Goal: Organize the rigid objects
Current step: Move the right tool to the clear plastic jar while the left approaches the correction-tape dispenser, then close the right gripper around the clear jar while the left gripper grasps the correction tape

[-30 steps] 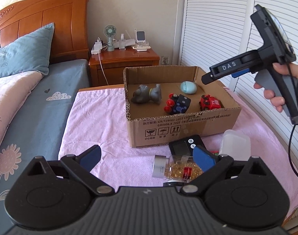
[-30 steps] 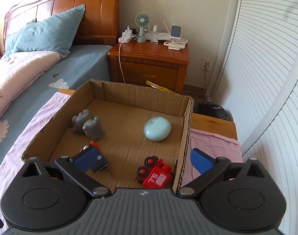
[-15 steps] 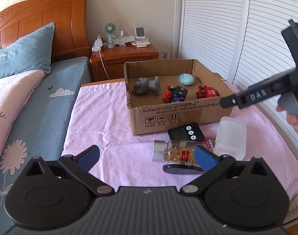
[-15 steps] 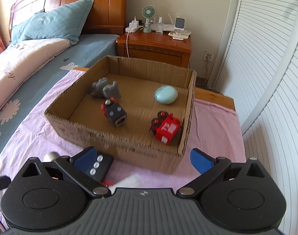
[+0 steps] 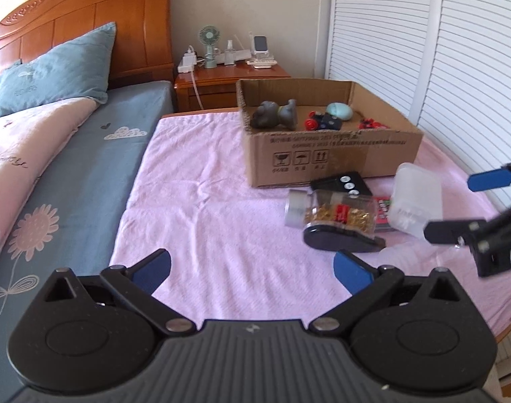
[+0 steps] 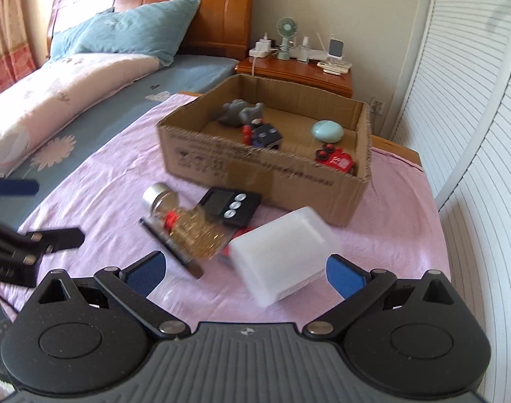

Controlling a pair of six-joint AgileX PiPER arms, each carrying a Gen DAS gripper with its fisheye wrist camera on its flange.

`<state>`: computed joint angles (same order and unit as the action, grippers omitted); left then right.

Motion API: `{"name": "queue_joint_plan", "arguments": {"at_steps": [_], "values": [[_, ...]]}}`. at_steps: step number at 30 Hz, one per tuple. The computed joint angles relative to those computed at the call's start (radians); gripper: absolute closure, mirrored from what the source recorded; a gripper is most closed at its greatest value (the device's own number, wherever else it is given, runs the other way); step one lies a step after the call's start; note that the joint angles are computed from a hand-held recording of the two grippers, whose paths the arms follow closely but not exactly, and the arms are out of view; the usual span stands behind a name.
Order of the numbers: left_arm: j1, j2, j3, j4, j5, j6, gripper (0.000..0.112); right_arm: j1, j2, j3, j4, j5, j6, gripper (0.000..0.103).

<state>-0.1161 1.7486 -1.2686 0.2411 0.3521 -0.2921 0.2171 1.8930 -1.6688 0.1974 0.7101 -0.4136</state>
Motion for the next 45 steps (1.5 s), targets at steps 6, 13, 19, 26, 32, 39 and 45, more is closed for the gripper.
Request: {"name": "queue_joint_plan", "arguments": {"at_steps": [6,13,19,26,32,39,45], "values": [[0.012,-0.025,0.059,0.111,-0.044,-0.106,0.01,0.109,-0.048,0.148,-0.226,-0.135,0.162,0.0],[0.012,-0.014,0.056,0.029,-0.052,-0.023,0.01,0.134,-0.008,0.142,-0.379,-0.144,0.386,0.0],[-0.008,0.011,0.03,0.022,-0.039,-0.003,0.01,0.063,-0.009,0.144,-0.292,-0.118,0.36,0.0],[-0.038,0.058,-0.039,0.018,0.009,0.008,0.01,-0.028,0.021,0.144,-0.221,-0.102,0.31,0.0],[-0.066,0.113,-0.128,0.055,0.07,-0.015,0.01,-0.085,0.035,0.175,-0.072,-0.109,0.151,0.0],[-0.078,0.206,-0.284,0.027,0.146,0.014,0.01,-0.113,0.004,0.249,0.045,-0.171,0.019,0.0],[-0.081,0.304,-0.42,0.016,0.201,0.013,0.01,-0.123,-0.008,0.277,0.09,-0.197,-0.035,0.0]]}}
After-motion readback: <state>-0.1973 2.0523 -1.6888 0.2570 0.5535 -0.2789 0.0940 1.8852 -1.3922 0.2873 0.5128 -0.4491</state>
